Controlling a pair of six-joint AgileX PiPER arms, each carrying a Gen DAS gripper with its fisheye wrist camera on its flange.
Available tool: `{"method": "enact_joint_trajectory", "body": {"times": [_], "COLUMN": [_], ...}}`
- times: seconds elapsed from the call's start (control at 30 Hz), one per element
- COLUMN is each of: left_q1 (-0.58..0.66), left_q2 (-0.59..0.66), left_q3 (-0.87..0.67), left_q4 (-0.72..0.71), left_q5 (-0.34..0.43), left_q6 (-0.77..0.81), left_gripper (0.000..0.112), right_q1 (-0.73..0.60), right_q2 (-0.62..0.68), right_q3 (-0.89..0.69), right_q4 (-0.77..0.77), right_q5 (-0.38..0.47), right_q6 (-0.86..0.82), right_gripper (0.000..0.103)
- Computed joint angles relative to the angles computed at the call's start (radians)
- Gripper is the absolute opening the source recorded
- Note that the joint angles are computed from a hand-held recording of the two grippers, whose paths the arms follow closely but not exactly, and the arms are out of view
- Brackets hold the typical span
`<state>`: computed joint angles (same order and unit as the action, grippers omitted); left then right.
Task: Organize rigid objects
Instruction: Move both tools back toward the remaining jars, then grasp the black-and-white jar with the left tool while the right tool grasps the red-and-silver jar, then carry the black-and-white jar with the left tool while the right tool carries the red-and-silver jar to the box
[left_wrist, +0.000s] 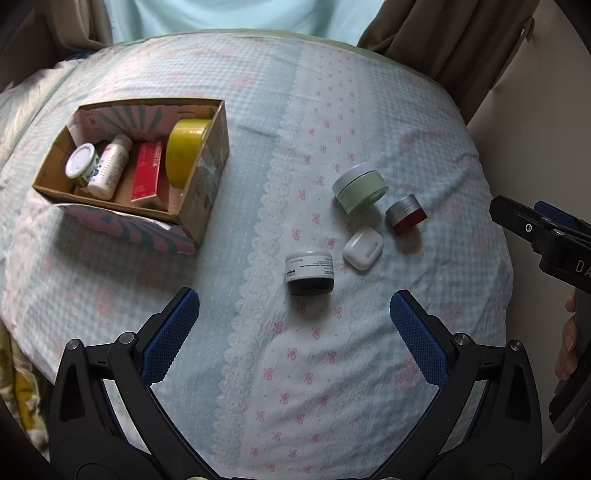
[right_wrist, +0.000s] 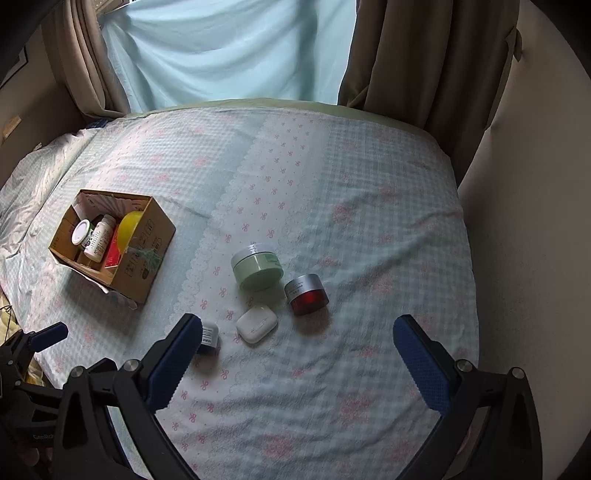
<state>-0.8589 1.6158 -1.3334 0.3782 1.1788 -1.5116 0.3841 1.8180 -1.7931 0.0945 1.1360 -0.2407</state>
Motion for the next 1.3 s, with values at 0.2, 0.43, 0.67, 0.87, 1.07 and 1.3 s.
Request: {"method": "enact_joint_trajectory", "body": {"times": [0.2,0.43,0.67,0.87,1.07,1.3], "left_q1": [0.062,0.084,0.09,0.107,0.121,0.123], "left_q2": [0.152,0.285,0.333,0.329,0.324,0.291], "left_q3": [0.113,0.161,0.16,0.157,0.152,0.182], "left_q4": [0.032,0.117,0.138,0.144,0.122,0.125], "left_q5": [-0.262,-0.417,-0.461,-0.481,-0.492,-0.504], "left_q6": [-0.09,-0.202,-0.242,-0.221,-0.185,-0.194], "left_gripper": [0.099,0.086,0.078,0.056,0.054,0.054], "right_q1": [-0.02,-0.019,0.001,0.0,0.013,0.018], "right_q2": [0.117,0.268,0.387,0.432,0.424,0.415], "right_q3": [0.109,0.117,0.021,-0.044,-0.024,-0.019], "right_q4": [0.018,0.053,0.045,0.033,0.0,-0.012], "right_q5": [-0.227,-0.352,-0.348,-0.301,-0.325,-0.319], "right_q6": [-0.093,-0.194,-0.261,-0.269,-0.25,-0.203], "right_gripper": [0.102,0.096,0.077,0.052,0.052,0.052]}}
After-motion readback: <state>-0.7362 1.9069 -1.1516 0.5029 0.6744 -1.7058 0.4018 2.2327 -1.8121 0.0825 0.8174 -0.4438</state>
